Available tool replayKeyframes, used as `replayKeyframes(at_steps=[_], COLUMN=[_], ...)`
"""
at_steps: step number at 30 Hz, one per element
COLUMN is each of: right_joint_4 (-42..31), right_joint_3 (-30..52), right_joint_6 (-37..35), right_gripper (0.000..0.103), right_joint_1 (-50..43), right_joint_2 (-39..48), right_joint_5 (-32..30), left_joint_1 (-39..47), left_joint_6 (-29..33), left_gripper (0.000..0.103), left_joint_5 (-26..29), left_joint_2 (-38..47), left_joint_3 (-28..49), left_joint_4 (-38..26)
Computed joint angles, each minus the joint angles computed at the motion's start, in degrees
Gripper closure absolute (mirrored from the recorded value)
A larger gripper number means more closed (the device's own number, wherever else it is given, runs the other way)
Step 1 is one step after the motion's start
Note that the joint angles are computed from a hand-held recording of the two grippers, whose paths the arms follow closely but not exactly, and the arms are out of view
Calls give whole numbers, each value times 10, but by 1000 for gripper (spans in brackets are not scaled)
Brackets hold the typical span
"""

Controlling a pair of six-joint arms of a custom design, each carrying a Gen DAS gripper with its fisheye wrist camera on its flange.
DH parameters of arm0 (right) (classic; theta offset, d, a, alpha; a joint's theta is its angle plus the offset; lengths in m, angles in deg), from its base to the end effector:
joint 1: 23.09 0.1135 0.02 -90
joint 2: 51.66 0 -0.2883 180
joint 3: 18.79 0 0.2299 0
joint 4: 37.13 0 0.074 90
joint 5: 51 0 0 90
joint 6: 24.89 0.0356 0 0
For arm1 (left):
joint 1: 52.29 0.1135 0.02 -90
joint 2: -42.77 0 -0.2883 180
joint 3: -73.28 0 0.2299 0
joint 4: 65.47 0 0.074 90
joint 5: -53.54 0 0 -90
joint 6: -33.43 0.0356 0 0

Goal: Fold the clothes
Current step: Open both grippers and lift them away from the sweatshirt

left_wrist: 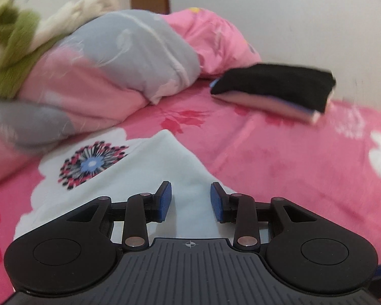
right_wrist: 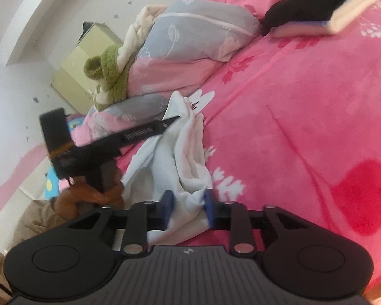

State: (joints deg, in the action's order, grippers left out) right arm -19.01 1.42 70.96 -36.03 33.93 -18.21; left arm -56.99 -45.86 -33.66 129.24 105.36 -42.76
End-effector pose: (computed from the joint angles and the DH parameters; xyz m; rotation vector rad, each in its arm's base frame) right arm 0.1596 -0.0060 0.1234 -0.1003 2.1664 1.1031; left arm 0.2284 -0.0205 0.1568 0.3133 2.0998 0.0103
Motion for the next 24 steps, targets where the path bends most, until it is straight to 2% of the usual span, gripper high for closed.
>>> replayKeyframes(at_steps=[4,9,14,15,17,19,21,24], right_joint_4=[-38,-60,-290,-322,-343,-323,-276,-181], right_joint_3=[1,-6,22,29,38,40,33,16], right_joint_6=[0,11,-69,-73,-53,-17,12,29], right_gripper=[88,86,86,86,86,86,86,87], right_joint_1=[-12,-11,-36,-30,12,88,166,271], right_joint_2=[-5,-27,-258,-300,-361,-396,-388,-283], right_joint_5=[4,24,52,60,97,159,222,326], left_joint_1=[-28,7,67,81,111,144,177,247], left_joint_6=[17,-3,-49,-56,-62,-50,-25,29], left_gripper=[70,69,66,65,64,62,62,62], left_joint_5=[-27,26,99,113,140,168,187,229], left_joint_2=[40,19,-61,-90,-161,-239,-311,-389], left_joint_3=[-1,10,7,-1,-15,-28,-41,-61], left_joint_4=[22,-16,-73,-86,-125,-182,-248,-334])
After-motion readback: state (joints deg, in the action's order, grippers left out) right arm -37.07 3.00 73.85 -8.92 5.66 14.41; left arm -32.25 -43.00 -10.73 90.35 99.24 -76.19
